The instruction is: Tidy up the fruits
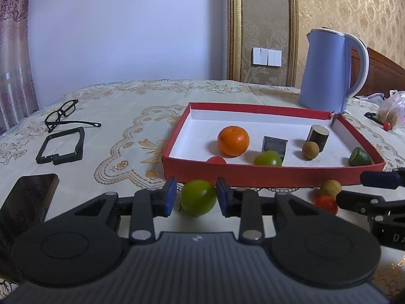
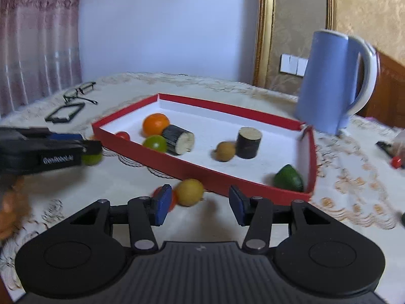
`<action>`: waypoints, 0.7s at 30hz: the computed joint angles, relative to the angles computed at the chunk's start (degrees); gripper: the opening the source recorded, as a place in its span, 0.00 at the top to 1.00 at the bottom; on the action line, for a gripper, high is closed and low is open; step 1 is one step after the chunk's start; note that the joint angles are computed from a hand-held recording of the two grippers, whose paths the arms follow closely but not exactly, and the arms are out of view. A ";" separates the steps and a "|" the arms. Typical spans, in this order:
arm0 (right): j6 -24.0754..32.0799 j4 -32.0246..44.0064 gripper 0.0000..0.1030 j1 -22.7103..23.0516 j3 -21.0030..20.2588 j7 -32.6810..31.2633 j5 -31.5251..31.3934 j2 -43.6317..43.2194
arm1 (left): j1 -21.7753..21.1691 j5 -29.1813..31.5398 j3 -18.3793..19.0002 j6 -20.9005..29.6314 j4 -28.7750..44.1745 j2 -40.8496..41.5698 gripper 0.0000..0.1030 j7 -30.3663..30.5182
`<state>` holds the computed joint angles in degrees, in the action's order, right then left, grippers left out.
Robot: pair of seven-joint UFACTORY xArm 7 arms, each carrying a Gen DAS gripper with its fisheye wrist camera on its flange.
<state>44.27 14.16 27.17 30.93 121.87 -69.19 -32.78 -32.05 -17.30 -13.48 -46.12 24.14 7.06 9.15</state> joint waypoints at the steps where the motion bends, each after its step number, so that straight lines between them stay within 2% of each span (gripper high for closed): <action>1: 0.43 0.20 0.52 0.07 0.17 -0.44 0.23 0.30 | -0.33 -1.12 -0.05 -0.16 0.15 0.12 0.60 0.58; 2: 0.91 0.51 0.52 0.04 0.39 -0.70 0.28 0.73 | -0.60 -2.12 -0.08 -0.33 0.30 0.22 0.56 0.99; 3: 0.73 0.60 0.52 0.01 0.36 -0.29 -0.21 0.86 | -0.80 -3.08 -0.09 -0.68 0.40 0.30 0.45 1.13; 4: -1.31 0.21 0.52 -0.18 -0.34 1.01 -2.28 0.31 | -0.91 -3.89 -0.10 -1.43 0.39 0.38 0.36 0.87; 5: -5.76 -0.69 0.52 -0.57 -1.80 3.47 -6.53 -0.97 | -1.07 -5.19 -0.12 -2.67 0.34 0.54 0.31 0.42; 6: -9.05 -1.23 0.53 -0.66 -2.82 6.29 -10.37 -1.97 | -1.10 -6.35 -0.09 -3.64 0.26 0.58 0.21 -0.21; 7: -9.95 -1.23 0.53 -1.09 -2.03 7.74 -11.81 -2.48 | -0.93 -7.32 0.01 -4.25 0.17 0.50 0.16 -1.23; 8: -8.45 -0.88 0.53 -1.20 -0.66 7.25 -10.84 -2.36 | -0.77 -8.60 0.13 -3.91 0.27 0.20 0.15 -1.84; 11: 2.14 0.60 0.53 1.49 1.39 0.41 -0.40 -0.61 | 0.66 -9.78 0.94 -1.12 0.55 -1.48 0.15 -2.93; 12: 2.75 0.07 0.53 1.89 0.87 -0.33 1.03 -1.24 | 1.62 -8.78 1.33 -0.26 0.56 -2.09 0.15 -4.23; 14: 0.73 -1.97 0.53 2.13 -0.78 -0.37 1.83 -3.53 | 3.85 -5.29 2.14 1.70 0.51 -3.17 0.15 -7.46; 17: -2.85 -3.06 0.53 0.46 -1.12 0.53 0.43 -4.37 | 6.68 -0.67 3.05 4.44 0.78 -3.83 0.15 -11.29; 21: -5.87 -1.19 0.53 -2.91 -0.69 1.39 -3.41 -0.65 | 9.22 6.02 3.46 5.66 0.38 -3.39 0.15 -16.08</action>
<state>38.40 12.97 24.26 30.24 123.25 -72.60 -33.44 -22.83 -11.28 -10.01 -40.46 24.52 3.67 -6.92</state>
